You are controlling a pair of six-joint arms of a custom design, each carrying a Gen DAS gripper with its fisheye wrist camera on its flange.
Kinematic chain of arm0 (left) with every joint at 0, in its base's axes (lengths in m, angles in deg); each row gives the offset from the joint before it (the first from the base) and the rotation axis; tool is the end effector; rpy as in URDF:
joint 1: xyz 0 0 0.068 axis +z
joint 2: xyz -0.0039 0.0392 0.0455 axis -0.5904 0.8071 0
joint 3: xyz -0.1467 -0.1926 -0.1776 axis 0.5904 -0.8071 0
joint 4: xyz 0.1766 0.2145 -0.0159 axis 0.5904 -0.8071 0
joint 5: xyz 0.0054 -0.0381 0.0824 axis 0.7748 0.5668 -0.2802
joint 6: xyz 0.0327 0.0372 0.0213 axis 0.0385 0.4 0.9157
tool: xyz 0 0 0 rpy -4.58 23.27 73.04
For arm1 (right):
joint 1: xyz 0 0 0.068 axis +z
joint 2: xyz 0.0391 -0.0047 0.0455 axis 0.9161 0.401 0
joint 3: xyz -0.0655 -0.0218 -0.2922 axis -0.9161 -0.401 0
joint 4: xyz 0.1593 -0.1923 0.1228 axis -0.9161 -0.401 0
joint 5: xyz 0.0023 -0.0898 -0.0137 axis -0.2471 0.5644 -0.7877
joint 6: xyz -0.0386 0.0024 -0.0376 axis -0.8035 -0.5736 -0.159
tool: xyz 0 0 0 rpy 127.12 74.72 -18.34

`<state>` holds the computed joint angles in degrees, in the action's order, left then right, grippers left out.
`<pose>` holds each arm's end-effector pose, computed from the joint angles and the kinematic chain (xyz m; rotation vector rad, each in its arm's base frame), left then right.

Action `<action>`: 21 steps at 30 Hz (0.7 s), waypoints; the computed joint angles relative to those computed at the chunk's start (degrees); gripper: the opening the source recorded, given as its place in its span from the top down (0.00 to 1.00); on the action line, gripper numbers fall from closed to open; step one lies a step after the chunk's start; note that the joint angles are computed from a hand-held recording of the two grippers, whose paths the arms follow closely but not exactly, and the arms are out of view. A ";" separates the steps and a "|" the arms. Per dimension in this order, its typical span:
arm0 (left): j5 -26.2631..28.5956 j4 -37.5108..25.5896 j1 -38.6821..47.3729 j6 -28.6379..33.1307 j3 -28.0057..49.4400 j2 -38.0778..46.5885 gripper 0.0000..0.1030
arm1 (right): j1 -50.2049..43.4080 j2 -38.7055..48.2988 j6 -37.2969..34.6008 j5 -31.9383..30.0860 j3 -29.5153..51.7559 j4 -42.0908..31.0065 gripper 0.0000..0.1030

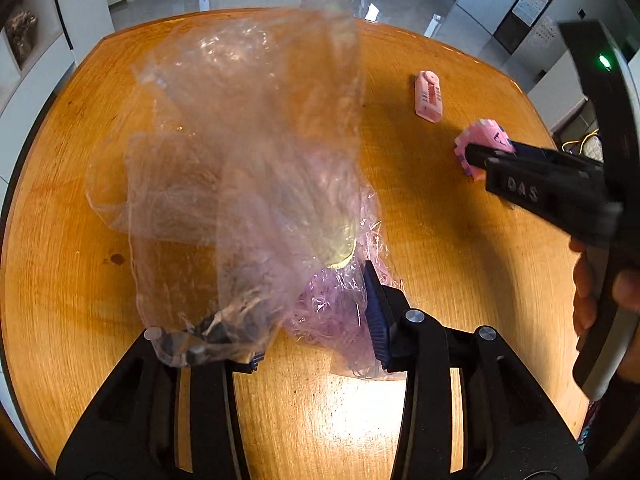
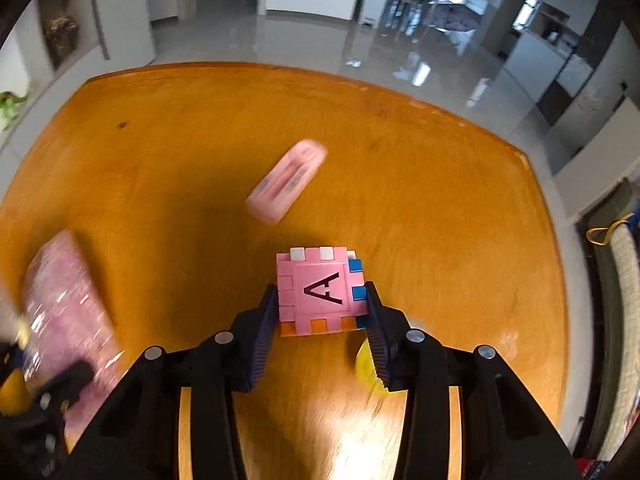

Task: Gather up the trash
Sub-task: 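Grasp the pink toy block with the right tool while the left grasps the pink bag, then carry the pink bag and toy block to the trash bag and release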

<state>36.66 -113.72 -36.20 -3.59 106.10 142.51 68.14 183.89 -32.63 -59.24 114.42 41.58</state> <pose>0.3286 -0.0118 0.1185 0.8195 2.6791 -0.3645 0.2895 -0.0005 0.1240 0.4260 2.6385 -0.2742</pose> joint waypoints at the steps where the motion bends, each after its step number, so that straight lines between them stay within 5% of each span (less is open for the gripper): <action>1: 0.32 -0.35 0.54 0.79 -0.67 -0.51 0.61 | 0.64 -2.71 0.48 -1.04 -2.37 0.08 0.58; 6: 3.07 -2.04 3.08 4.67 -1.98 -2.13 0.62 | 6.29 -17.67 4.22 -3.31 -11.82 -3.14 0.58; 12: 7.04 -6.42 14.69 15.79 -7.29 -7.26 0.62 | 22.85 -33.98 17.66 0.15 -16.72 -15.75 0.59; 17: 10.10 -13.96 28.20 28.82 -7.77 -8.87 0.62 | 50.50 -37.66 42.94 9.50 -16.62 -27.26 0.59; 21: 11.69 -20.18 40.50 40.73 -6.01 -8.88 0.62 | 69.77 -31.16 60.97 13.94 -13.20 -32.17 0.59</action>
<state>48.36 -133.90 4.30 37.14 100.09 133.63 137.91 152.73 28.34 -45.30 101.21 9.42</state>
